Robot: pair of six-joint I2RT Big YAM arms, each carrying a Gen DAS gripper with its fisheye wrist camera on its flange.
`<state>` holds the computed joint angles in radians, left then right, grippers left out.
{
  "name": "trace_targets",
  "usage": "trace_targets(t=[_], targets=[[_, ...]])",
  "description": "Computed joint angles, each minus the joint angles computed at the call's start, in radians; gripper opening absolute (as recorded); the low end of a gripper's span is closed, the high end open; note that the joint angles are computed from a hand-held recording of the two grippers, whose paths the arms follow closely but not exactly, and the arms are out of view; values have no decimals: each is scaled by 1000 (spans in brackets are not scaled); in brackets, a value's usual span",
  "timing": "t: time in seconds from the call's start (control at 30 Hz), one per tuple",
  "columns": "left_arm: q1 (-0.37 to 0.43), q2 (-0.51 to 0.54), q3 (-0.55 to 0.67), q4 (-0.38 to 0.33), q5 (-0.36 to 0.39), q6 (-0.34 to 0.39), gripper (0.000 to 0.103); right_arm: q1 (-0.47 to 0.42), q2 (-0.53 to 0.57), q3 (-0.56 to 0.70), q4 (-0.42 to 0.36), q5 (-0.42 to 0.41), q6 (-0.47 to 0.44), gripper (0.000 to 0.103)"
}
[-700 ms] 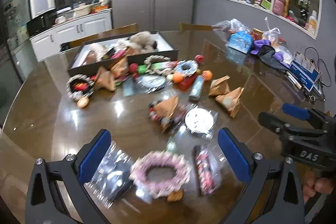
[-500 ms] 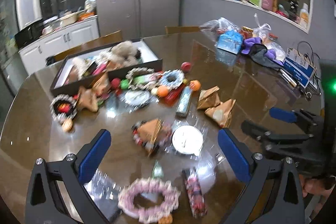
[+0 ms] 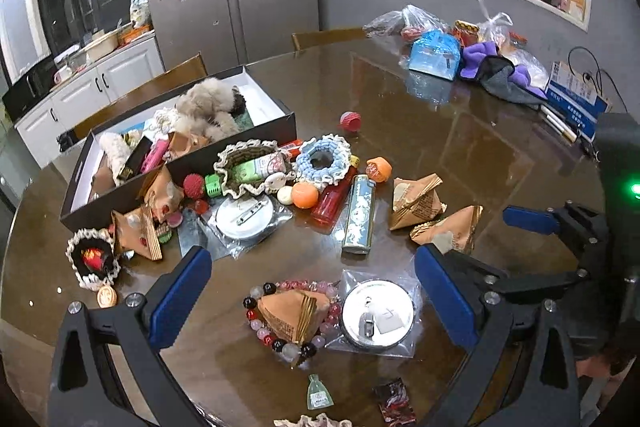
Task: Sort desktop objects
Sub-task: 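Close left tool on brown paper pyramid while right tool grasps brown paper packet, then lift both brown paper packets off the table with both tools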
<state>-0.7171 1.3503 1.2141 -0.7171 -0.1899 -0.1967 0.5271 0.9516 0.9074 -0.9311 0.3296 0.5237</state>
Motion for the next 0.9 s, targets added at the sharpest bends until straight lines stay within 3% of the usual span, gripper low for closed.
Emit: trace_targets(t=[0.3, 0.43, 0.5, 0.67, 0.7, 0.83, 0.9], targets=[[25, -41, -49, 11, -6, -30, 103, 11, 63, 7, 26, 3, -10, 84], [36, -42, -62, 18, 23, -28, 103, 26, 76, 13, 15, 41, -14, 68], [38, -37, -61, 22, 38, -31, 103, 26, 81, 18, 14, 50, -16, 52], [42, -17, -57, 23, 63, -28, 102, 20, 82, 20, 18, 54, -27, 48], [41, -13, -57, 21, 56, -26, 100, 19, 79, 18, 21, 52, -24, 48], [59, 12, -44, -11, 100, -44, 65, 15, 81, 21, 19, 43, -29, 48], [67, 29, -39, -25, 114, -47, 64, 13, 83, 23, 19, 39, -33, 48]])
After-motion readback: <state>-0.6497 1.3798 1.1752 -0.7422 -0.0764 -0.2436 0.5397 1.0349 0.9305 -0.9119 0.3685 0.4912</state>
